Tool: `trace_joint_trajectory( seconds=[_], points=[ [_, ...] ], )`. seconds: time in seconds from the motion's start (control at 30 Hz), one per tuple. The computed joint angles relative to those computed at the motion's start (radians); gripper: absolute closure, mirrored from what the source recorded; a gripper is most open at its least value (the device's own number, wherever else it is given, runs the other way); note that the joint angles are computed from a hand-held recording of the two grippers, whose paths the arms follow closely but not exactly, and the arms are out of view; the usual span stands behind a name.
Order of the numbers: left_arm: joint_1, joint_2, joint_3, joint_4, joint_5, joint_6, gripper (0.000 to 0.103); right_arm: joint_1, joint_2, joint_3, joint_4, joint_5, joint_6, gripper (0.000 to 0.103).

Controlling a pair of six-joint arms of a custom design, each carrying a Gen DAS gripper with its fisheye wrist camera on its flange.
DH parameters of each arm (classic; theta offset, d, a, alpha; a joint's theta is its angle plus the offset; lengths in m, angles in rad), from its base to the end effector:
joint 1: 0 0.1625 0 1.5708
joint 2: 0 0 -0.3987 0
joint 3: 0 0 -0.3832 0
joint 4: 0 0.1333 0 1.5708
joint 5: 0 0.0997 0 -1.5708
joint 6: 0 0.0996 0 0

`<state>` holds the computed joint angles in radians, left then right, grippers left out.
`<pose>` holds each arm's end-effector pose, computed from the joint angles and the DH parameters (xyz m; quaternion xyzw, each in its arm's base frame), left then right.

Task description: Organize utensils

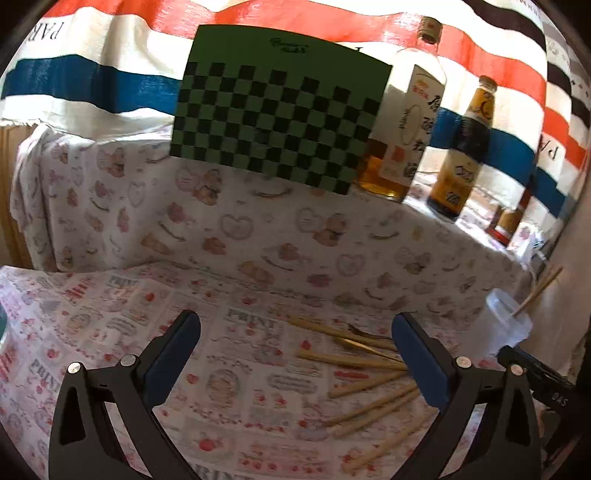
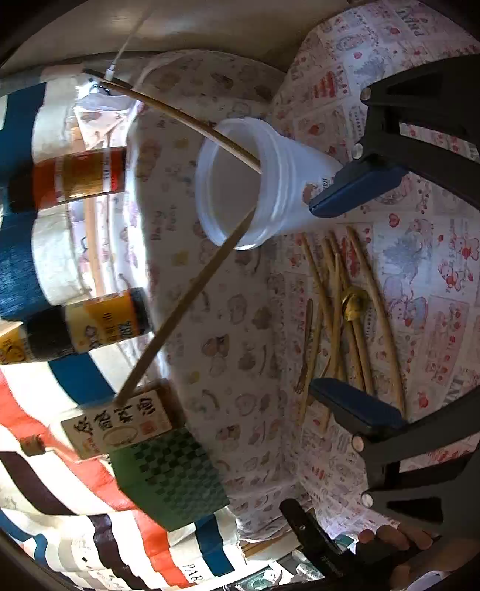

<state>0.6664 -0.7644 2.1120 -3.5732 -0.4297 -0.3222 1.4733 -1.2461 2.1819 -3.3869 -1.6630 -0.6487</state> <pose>-0.2365 -0.4708 0.0926 0.0623 0.8132 -0.5157 0.2624 0.0754 -0.5042 0.2456 0.2270 -0.8750 0.3811 0.1940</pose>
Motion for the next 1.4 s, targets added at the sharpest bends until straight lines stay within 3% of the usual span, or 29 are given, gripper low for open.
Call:
trace_joint_trajectory(
  seconds=[0.2,0.37,0.53,0.83,0.97,1.07,1.37,1.4],
  points=[
    [-0.003,0.044,-0.025,-0.011,0.091,0.046,0.0,0.015,0.032,-0.031,0.045,-0.052,-0.03,0.016],
    [0.015,0.036,-0.017,0.013,0.064,-0.005,0.0,0.034,0.066,-0.065,0.123,-0.115,-0.062,0.016],
    [0.026,0.038,-0.019,0.022,0.058,-0.013,0.0,0.044,0.082,-0.073,0.156,-0.139,-0.09,0.038],
    [0.045,0.025,-0.019,0.064,-0.006,-0.028,0.0,0.045,0.145,-0.17,0.282,-0.199,-0.024,0.06],
    [0.036,0.041,-0.03,0.05,0.001,0.011,0.0,0.055,0.159,-0.17,0.264,-0.224,-0.048,0.063],
    [0.028,0.053,-0.034,0.036,0.017,0.029,0.0,0.056,0.159,-0.164,0.259,-0.221,-0.054,0.076],
    [0.028,0.051,-0.029,0.019,0.017,0.034,0.0,0.061,0.13,-0.127,0.216,-0.224,-0.054,0.077],
    [0.028,0.052,-0.029,0.018,0.019,0.033,0.0,0.06,0.112,-0.116,0.221,-0.209,-0.049,0.085]
  ],
)
